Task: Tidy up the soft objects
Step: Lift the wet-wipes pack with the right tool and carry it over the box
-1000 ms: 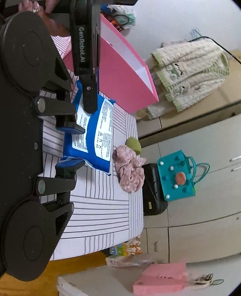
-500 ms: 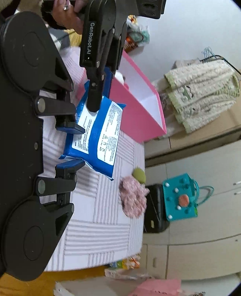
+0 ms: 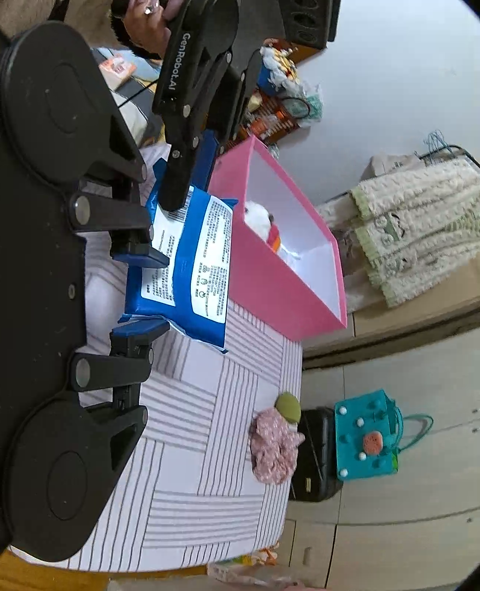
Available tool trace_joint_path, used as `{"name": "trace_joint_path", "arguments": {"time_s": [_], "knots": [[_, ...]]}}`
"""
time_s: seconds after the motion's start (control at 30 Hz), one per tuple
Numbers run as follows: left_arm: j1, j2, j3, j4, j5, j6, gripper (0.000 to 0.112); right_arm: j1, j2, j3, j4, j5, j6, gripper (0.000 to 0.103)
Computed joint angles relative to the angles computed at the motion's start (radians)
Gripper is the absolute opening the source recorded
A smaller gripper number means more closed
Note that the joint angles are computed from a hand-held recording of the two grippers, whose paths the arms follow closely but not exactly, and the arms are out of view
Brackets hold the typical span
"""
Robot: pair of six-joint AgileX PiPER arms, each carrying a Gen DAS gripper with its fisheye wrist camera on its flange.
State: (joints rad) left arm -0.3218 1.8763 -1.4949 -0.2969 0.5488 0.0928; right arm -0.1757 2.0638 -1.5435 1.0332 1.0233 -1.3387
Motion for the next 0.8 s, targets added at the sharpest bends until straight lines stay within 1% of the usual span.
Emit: {"name": "trace_joint_path", "arguments": {"time_s": [0.13,0.2,0.33,0.47,0.57,0.63,0.73,0.8], "knots": [[0.006,-0.065,0.070,0.002,0.002,-0.008,0.028,0.016,-0.025,0.007,-0.031,0.036,0.023,0.037],[0.012,-0.103,0.115,-0.006,-0.010,-0.005,0.028,0.022,-0.043,0.017,-0.040,0.052,0.025,0.037],[0.024,-0.174,0.210,-0.055,-0.042,0.023,0.028,0.031,-0.091,0.060,-0.025,0.053,-0.005,0.037],[0.030,-0.235,0.278,-0.064,-0.078,0.031,0.028,0.045,-0.126,0.075,-0.011,0.059,-0.031,0.038],[0.050,-0.261,0.297,-0.080,-0.091,0.051,0.028,0.066,-0.132,0.075,0.010,0.041,-0.032,0.038],[0.068,-0.270,0.305,-0.110,-0.109,0.090,0.028,0.087,-0.131,0.075,0.040,0.004,-0.039,0.038],[0.089,-0.278,0.315,-0.125,-0.154,0.132,0.028,0.122,-0.108,0.029,0.048,-0.021,-0.019,0.038],[0.113,-0.276,0.319,-0.168,-0.172,0.187,0.028,0.142,-0.086,-0.014,0.046,-0.023,-0.001,0.038]]}}
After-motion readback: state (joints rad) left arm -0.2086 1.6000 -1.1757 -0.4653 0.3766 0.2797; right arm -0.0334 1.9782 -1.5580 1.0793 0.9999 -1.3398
